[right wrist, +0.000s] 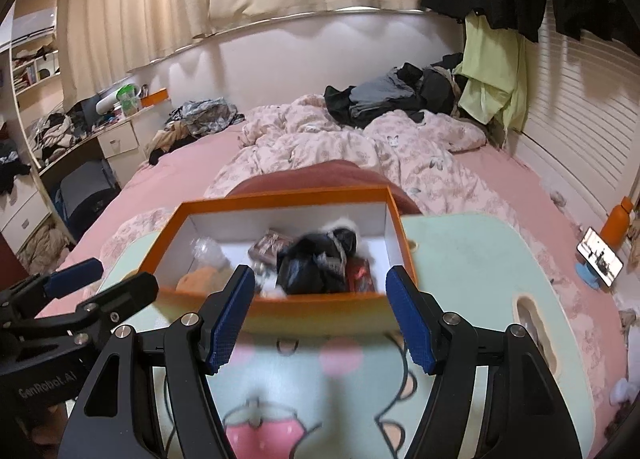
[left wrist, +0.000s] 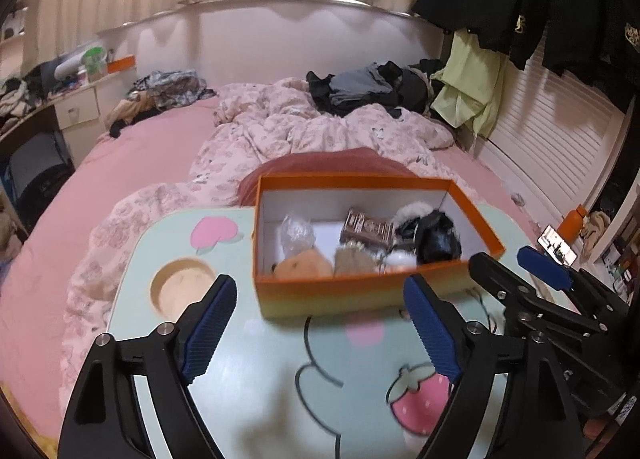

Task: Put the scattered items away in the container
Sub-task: 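Withdraw both open tools back over the table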

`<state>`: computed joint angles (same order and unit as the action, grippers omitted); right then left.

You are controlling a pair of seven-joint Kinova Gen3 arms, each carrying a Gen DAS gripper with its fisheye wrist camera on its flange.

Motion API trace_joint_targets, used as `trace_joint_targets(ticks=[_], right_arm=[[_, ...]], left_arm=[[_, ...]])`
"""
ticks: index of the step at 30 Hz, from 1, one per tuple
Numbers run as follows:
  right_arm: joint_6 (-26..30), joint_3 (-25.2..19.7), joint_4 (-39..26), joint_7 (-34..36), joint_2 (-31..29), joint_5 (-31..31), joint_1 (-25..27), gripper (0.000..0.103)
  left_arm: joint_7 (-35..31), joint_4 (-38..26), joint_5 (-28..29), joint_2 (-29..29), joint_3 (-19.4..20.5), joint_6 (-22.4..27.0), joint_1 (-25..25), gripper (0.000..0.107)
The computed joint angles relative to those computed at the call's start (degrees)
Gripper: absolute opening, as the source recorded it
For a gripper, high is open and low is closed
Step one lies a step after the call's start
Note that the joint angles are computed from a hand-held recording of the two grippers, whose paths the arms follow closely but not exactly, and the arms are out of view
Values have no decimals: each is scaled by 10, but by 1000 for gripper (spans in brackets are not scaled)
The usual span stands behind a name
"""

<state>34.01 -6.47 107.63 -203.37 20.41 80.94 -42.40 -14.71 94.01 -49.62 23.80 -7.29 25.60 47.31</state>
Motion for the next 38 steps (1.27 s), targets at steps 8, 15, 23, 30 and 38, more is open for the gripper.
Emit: trace_joint_targets(ticks=[8, 15, 23, 30, 38], right_arm=[[-20, -3, 32, 38, 5, -81, -3, 69], [-57, 20, 34, 108, 21, -173, -2, 69], [12, 50, 9, 161, 43, -214, -54, 88], [9, 59, 15, 149, 44, -210, -61, 96], [7, 59, 18, 146, 44, -207, -60, 97]], left_arm=[[29, 32, 4, 21, 20, 25, 8, 87], [-34, 7, 79, 56, 38, 59, -2, 88], [-25, 8, 75, 64, 14, 65, 23, 103], [-13, 15, 65, 63, 8, 56, 27, 103], [-9, 17, 61, 63, 6, 52, 28, 103]])
